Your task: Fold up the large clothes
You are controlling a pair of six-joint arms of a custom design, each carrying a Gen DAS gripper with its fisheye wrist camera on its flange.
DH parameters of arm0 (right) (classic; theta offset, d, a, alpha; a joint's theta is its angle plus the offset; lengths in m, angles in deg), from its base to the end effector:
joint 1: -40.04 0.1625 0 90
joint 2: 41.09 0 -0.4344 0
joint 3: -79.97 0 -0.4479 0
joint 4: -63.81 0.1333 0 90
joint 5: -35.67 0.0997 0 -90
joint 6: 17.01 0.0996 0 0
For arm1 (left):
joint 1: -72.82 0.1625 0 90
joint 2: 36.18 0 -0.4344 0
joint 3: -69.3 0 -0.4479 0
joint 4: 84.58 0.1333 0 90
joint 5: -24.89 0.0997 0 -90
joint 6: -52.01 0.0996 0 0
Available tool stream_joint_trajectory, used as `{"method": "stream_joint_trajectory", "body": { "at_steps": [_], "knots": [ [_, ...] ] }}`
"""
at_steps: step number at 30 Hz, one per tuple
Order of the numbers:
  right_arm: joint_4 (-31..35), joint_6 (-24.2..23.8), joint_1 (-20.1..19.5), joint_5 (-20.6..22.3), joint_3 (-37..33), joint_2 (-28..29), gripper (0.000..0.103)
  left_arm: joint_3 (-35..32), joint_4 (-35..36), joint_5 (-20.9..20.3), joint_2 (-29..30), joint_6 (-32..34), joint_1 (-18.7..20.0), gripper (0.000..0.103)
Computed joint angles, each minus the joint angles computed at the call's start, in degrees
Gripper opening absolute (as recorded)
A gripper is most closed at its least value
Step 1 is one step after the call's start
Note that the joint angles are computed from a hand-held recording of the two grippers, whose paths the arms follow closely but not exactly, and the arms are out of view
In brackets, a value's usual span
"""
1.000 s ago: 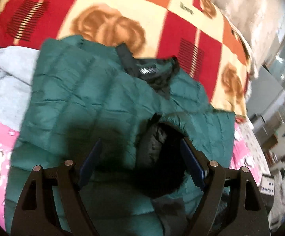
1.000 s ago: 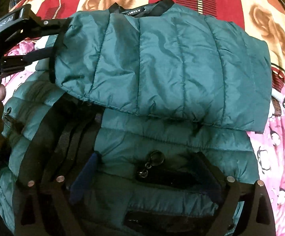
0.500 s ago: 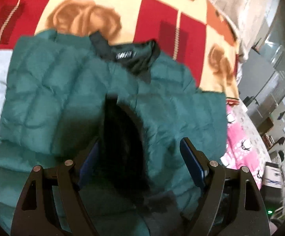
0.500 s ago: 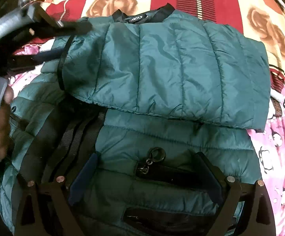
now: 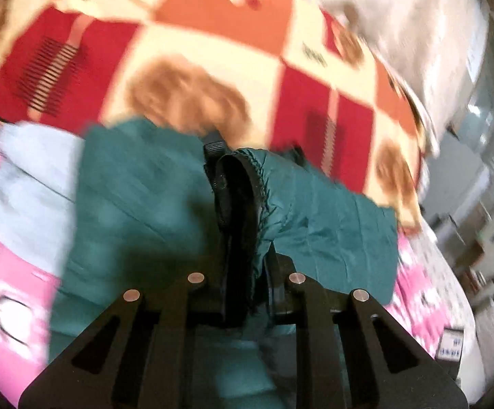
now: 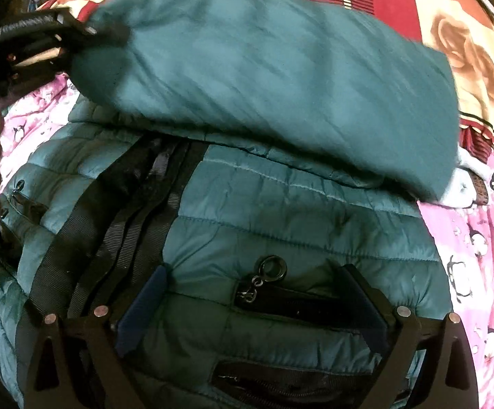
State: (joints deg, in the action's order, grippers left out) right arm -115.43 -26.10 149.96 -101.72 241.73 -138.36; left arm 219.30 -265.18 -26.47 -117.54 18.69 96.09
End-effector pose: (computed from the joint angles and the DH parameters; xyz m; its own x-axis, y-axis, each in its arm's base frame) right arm 0.1439 -0.2209 0.1697 -0.6833 -0.0766 0.7261 -0.4227 0.8524 -0.3078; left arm -0.2443 -0.3178 0.1400 -0.9051 0.3212 -0.2785 0.4246 0.6497 -0.6306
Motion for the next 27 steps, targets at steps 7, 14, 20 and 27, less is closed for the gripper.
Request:
{"method": "stream_joint_trajectory", "body": {
  "at_steps": [7,14,20,27],
  "knots": [
    [2.15,0.54,-0.67,0.48,0.06,-1.29,0.101,0.08,9.04,2.55,-6.38,-6.15,5.38,0.015],
    [11.49,-0.65,-2.09,4.71,-1.97,-12.54,0.087,-0.67,21.07,7.42,-7.60,-16.08,4.64,0.018],
    [-11.20,-7.78,-6.53,6.47,-4.21,-17.64,0.086,1.93,22.68,23.43,-8.92,-19.89,-4.04,0.018],
    [-15.16,-11.80,-15.81,19.26,-8.87,-9.97,0.044,-4.36,13.46,18.75,6.53,-3.23,1.20,0.018]
  ]
}}
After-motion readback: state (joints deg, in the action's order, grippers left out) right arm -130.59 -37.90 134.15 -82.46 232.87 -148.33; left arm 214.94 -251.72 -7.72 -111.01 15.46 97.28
